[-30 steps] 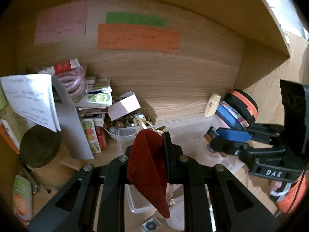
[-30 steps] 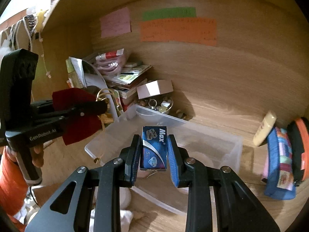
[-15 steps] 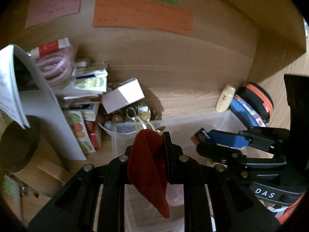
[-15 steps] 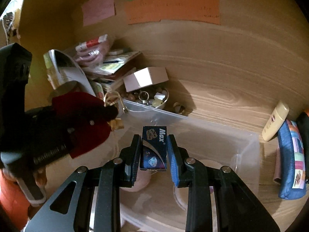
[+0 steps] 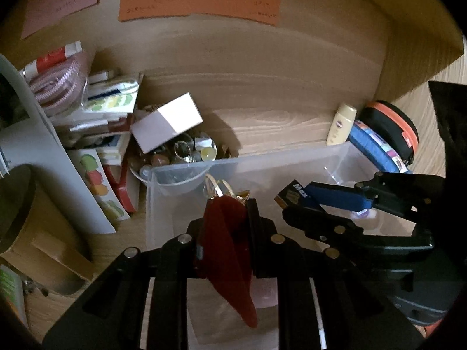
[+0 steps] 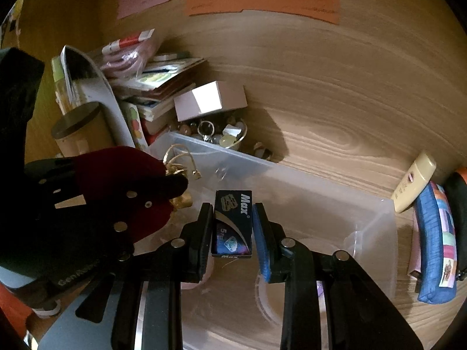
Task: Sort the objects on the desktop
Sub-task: 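Carry the red pouch and blue card box over the clear box, then drop the red pouch and card box into the clear box, open both grippers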
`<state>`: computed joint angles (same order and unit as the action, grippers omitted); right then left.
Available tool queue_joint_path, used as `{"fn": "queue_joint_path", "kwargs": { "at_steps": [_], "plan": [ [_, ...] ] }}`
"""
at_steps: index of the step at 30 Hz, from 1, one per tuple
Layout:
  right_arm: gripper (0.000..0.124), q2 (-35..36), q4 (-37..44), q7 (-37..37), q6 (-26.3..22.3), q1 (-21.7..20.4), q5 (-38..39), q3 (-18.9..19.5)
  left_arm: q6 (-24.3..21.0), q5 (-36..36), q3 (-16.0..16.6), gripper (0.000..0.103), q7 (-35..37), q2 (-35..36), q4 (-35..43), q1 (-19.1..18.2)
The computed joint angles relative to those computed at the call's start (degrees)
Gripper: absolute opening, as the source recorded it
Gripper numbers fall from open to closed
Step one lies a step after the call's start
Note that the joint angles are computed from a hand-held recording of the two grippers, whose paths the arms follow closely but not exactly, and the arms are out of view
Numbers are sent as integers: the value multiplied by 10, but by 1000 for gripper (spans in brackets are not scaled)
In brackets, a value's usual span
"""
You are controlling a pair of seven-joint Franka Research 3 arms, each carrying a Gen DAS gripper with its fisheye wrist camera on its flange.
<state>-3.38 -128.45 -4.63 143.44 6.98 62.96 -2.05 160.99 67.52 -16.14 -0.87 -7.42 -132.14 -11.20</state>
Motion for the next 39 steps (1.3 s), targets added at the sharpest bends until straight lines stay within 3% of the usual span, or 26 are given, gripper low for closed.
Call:
{"fn": "queue_joint_path", "kwargs": {
  "at_steps": [7,11,24,35,39],
  "plan": [
    [25,-1,-10,-26,11,2,6,1,-13,-6,1,18,2,6,1,-4],
    [25,4,-9,-32,17,3,10,2,-19,-5,0,30,-7,2,-5,-5],
    [26,0,-14,-51,25,4,26,2,-17,17,-3,41,-26,-12,-17,-1],
    [39,-10,-14,-67,13,0,54,-3,-12,39,-8,57,-63,-30,-30,7],
    [45,-13,-16,-67,13,0,59,-4,1,45,-6,57,-73,-33,-33,12]
  ]
}}
